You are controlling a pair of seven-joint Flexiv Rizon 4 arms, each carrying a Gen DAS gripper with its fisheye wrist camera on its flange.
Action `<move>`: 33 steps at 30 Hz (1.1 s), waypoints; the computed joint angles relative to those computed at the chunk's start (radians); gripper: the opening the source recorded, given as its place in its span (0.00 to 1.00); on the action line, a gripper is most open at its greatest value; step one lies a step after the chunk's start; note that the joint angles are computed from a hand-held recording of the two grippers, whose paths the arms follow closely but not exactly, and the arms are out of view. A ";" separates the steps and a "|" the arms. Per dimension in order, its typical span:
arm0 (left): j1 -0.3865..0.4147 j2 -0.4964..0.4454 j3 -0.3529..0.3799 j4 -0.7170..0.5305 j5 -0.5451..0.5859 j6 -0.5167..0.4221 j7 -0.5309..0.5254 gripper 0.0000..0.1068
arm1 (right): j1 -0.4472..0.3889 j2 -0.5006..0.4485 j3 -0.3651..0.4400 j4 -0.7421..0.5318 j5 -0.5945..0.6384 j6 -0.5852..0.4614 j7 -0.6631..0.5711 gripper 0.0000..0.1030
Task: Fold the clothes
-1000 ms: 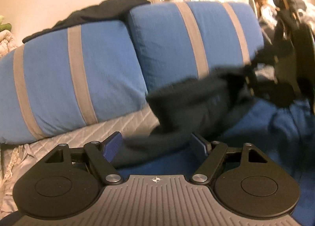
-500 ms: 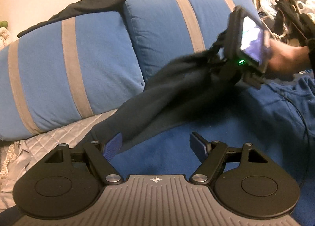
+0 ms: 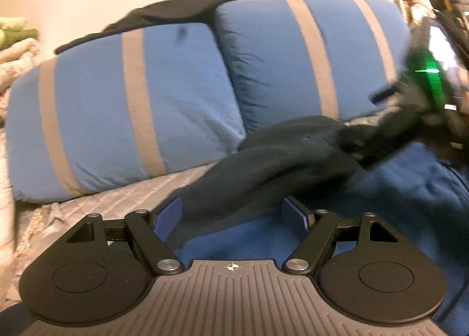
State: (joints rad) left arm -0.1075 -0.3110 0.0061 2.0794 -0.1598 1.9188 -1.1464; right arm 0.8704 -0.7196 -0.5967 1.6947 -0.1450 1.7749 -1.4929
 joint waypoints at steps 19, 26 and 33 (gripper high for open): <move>-0.079 0.186 0.158 0.147 -0.226 0.008 0.128 0.71 | -0.286 0.314 0.496 0.306 -0.104 -0.115 0.198 1.00; -0.081 0.248 0.193 0.279 -0.500 0.059 0.264 0.71 | -0.199 0.326 0.387 0.371 -0.170 -0.065 0.246 1.00; 0.016 0.326 0.172 0.398 -0.684 0.075 0.257 0.71 | -0.316 0.311 0.513 0.331 -0.199 -0.142 0.260 1.00</move>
